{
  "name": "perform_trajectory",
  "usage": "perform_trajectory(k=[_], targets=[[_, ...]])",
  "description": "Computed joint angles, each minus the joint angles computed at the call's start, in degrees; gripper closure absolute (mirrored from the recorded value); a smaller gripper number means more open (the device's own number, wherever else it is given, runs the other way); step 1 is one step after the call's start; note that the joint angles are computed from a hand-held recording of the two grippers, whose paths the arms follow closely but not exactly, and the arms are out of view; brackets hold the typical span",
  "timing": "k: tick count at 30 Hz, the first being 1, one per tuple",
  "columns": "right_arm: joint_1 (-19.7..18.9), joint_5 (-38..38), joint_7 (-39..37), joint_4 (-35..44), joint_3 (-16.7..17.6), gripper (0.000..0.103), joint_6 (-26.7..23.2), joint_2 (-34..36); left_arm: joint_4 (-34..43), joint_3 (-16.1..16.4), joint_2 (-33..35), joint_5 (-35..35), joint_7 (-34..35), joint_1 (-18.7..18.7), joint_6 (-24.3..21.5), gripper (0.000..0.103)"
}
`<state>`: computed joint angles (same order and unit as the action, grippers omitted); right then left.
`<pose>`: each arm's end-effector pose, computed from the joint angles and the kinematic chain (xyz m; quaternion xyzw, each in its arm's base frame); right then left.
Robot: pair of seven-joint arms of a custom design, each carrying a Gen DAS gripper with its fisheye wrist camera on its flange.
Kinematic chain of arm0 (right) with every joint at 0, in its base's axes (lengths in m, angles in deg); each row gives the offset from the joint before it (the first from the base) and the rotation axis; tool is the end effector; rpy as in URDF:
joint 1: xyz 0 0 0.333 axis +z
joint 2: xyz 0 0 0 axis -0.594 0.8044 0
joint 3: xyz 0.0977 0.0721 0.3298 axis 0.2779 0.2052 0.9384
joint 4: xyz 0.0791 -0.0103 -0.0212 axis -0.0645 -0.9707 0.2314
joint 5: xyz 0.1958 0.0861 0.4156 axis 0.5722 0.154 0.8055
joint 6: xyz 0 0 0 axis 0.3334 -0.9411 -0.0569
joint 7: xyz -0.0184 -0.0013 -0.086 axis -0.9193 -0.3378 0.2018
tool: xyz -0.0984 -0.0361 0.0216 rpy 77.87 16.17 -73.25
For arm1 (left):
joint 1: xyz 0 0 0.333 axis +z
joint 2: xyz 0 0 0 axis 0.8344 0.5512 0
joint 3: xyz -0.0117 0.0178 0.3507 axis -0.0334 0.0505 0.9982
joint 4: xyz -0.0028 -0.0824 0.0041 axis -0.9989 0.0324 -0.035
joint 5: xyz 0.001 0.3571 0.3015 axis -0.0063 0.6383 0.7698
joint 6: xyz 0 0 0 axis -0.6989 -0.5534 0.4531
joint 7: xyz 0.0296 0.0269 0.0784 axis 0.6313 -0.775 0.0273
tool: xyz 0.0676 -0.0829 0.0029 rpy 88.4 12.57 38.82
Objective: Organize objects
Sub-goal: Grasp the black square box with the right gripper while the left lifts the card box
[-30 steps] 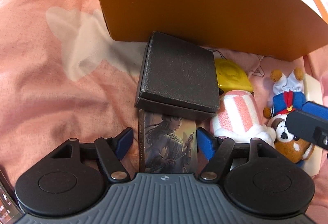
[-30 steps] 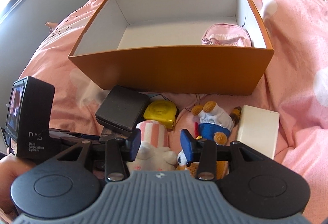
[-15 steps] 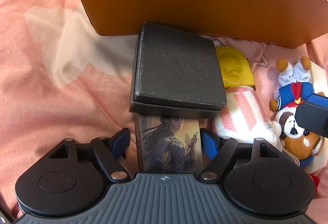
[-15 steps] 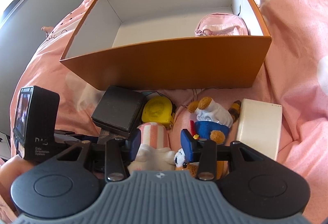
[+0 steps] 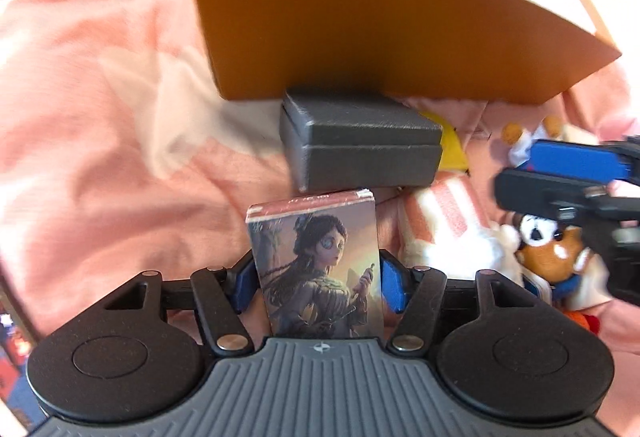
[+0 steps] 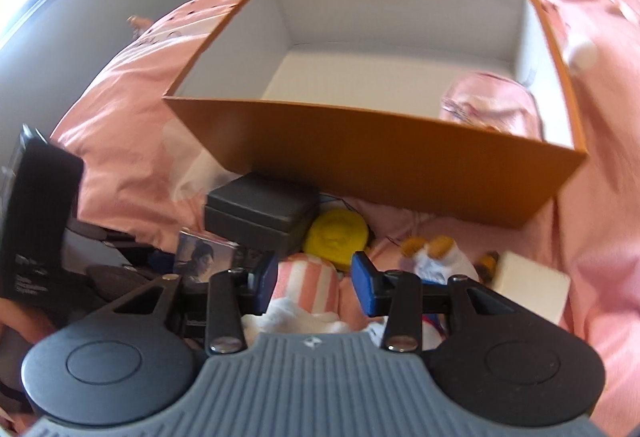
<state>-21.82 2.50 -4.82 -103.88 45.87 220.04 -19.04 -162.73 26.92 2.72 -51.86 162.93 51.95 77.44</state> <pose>0.6177 0.1877 0.4438 -0.7383 0.5993 -0.0554 0.3045 0.5965 -0.1385 0.4047 -0.6512 0.7492 -0.1083 0.0547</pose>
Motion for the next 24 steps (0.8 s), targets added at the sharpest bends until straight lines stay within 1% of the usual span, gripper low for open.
perform_trajectory(k=[3, 6, 7, 8, 9, 10, 11, 13, 14, 15, 17, 19, 21, 24], targets=[[-0.04, 2.03, -6.79, 1.91, 0.48, 0.059, -1.06, 1.62, -2.17, 0.38, -2.11, -1.34, 1.17, 0.25, 2.68, 0.034], [0.0, -0.02, -10.81, 3.29, 1.02, 0.059, -1.13, 3.14, -3.97, 0.65, -3.22, -2.8, 2.04, 0.32, 5.51, 0.034], [-0.02, -0.41, -12.75, 3.58, 1.27, 0.059, -1.17, 3.55, -3.93, 0.81, -3.33, -3.12, 2.14, 0.38, 4.35, 0.034], [0.0, -1.44, -14.01, 3.96, 1.4, 0.059, -1.63, 3.95, -1.88, 1.0, -1.44, -3.41, 2.43, 0.59, 5.06, 0.034], [0.04, -2.71, -15.61, 4.29, 1.54, 0.059, -1.97, 4.37, -1.56, 0.98, -1.16, -3.7, 2.68, 0.69, 5.02, 0.034], [0.04, -3.39, -17.23, 4.38, 1.73, 0.058, -1.88, 4.62, 0.76, 1.54, 0.26, -3.43, 3.65, 1.33, 4.22, 0.034], [0.11, -4.23, -18.88, 4.26, 1.9, 0.058, -1.01, 4.85, 3.19, 1.58, 1.97, -3.52, 3.62, 1.63, 3.96, 0.034], [0.3, -6.44, -20.52, 4.36, 2.04, 0.055, 0.3, 5.54, 3.66, 1.44, 2.34, -4.33, 4.07, 2.04, 4.04, 0.034], [0.31, -7.27, -21.54, 4.5, 2.16, 0.046, 0.82, 5.96, 3.82, 1.38, 2.52, -4.13, 3.98, 2.15, 4.46, 0.034], [0.17, -7.47, -23.08, 4.52, 2.39, 0.042, 1.35, 6.26, 4.74, 1.21, 3.22, -3.72, 3.51, 2.11, 4.59, 0.034], [0.24, -8.69, -25.32, 4.65, 2.77, 0.041, 2.48, 6.97, 4.99, 1.15, 3.46, -4.11, 3.9, 2.35, 4.94, 0.034], [0.72, -11.41, -26.23, 4.24, 2.84, 0.041, 5.24, 7.62, 5.34, 1.19, 3.92, -4.63, 4.05, 2.64, 5.1, 0.034], [1.47, -15.7, -25.76, 3.62, 2.5, 0.042, 8.25, 8.24, 5.55, 1.17, 4.12, -5.32, 4.14, 2.87, 5.12, 0.034], [1.72, -19.51, -26.26, 2.27, 2.67, 0.043, 12.41, 8.5, 5.65, 1.13, 3.94, -6.47, 4.53, 3.12, 4.79, 0.034]])
